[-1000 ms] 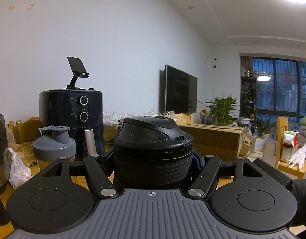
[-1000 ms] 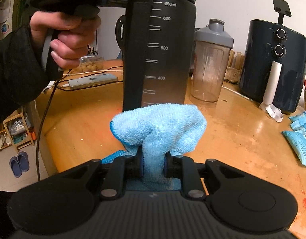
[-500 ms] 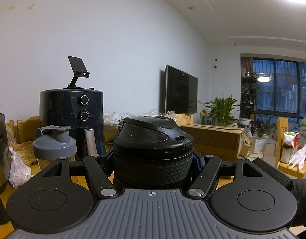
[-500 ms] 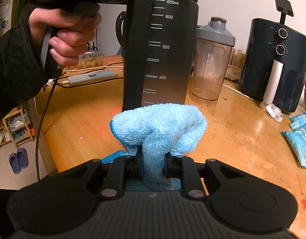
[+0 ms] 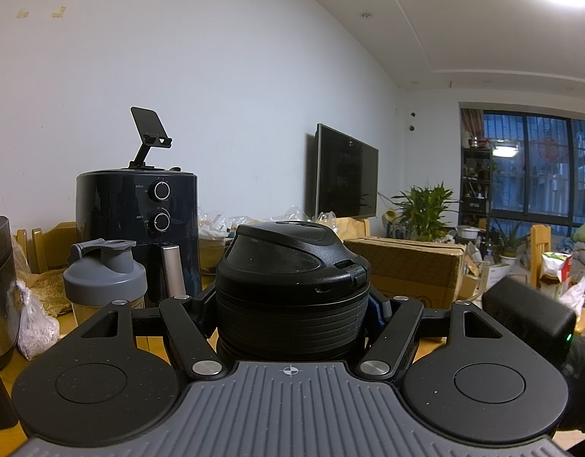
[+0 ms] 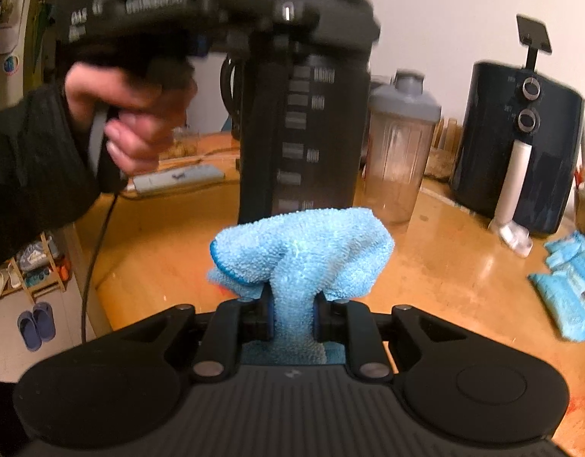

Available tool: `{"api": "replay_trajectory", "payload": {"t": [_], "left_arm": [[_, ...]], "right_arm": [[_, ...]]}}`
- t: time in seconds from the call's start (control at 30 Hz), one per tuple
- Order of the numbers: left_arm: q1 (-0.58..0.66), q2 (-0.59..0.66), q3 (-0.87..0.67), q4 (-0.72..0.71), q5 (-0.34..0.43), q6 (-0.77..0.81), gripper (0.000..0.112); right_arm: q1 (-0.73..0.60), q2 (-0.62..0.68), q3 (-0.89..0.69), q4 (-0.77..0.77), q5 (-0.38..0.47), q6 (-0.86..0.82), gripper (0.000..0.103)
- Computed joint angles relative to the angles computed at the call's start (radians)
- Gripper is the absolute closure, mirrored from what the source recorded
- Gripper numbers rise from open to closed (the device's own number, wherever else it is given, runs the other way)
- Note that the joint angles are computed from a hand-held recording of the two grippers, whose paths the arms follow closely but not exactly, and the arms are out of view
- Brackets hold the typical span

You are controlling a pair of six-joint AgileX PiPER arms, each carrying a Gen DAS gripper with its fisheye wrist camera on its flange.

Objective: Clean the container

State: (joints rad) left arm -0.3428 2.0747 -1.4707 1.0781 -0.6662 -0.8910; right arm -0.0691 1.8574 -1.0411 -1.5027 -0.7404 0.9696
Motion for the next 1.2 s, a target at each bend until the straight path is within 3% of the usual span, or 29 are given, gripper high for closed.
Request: {"api": "replay_trajectory", "payload": {"t": [0.4,0.63,1.2], "left_arm": [[-0.002,-0.002,0.008,-0.01,0.002,0.01,0.044],[-0.005,-0.005,0.012,-0.025,0.011,0.024,0.044],[-0.001,0.002,0.016,-0.044,-0.002,0.045,0.044]], "right_arm": [[-0.055,-0.076,0.056,0.216,-0.168,-0.112,0.091],[-0.077,-0.05,0.115,0.381,-0.316,-0.22,0.091],[-0.087,-0.053,0.18,0.44,-0.348,-0.299,0.09]]}}
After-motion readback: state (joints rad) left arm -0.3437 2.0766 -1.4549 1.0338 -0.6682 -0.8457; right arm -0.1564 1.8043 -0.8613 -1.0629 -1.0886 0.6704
